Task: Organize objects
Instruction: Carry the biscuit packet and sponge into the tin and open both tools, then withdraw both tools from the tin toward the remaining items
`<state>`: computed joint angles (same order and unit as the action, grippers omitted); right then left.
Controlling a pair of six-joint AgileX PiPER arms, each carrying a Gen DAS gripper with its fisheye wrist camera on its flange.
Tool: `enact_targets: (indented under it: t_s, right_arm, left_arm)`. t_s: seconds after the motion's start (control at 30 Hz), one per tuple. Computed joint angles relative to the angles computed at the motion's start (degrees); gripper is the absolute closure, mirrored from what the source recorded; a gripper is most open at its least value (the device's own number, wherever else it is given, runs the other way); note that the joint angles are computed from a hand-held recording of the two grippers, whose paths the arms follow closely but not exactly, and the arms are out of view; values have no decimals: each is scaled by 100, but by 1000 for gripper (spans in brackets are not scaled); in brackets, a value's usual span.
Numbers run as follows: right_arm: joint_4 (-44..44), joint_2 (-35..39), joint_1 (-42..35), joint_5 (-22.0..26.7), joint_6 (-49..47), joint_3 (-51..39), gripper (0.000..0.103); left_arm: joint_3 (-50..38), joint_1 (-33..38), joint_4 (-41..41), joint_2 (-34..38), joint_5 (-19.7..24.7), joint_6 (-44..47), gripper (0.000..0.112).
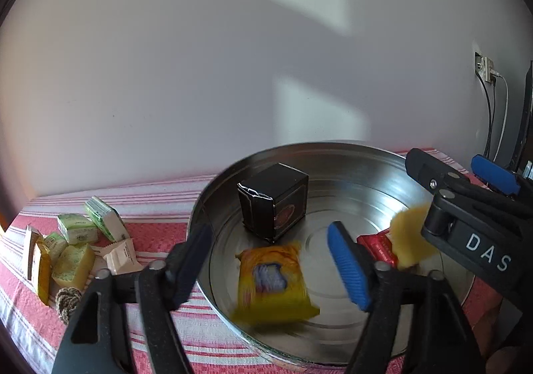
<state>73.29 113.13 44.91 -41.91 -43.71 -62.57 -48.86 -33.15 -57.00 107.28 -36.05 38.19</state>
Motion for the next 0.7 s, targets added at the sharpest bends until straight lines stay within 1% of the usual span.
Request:
enact_targets:
  t_s: [0.03,0.07,0.1,0.13,0.2,0.3,0.43,0.5,0.63,0.7]
  right_arm:
    - [-116,-24,25,-146,154,65,10]
    - [-171,-44,80,-317,256,122,9]
    - [-193,-56,129,-466,309,157,6]
    - [-190,-57,168,-578,327,171,5]
    - [-137,-37,209,-665,266,133,5]
    - [-82,-20,201,-615,176,89,5]
    - [-178,-21,193,-625,272,99,4]
    - [-273,-35,178,-623,423,133,2]
    - [-616,-37,112,-571,866,229,1]
    - [-772,-9,89,-544,1065,255,1]
  left_arm:
    - [83,-103,-16,-22,-303,-39,18]
    - [166,-189,-5,-49,-570,-87,16]
    - [225,-233,19,-82,-704,-113,15]
    - [255,-247,16,-113,-746,-108,15]
    - [271,-219,-22,-147,-698,-102,15]
    - [256,-126,-54,-152,-592,-102,15]
    - [307,45,9,-211,-581,-141,15]
    - [376,104,67,-260,-558,-239,15]
    - [478,203,120,-255,-598,-339,15]
    - [535,235,89,-259,-688,-326,15]
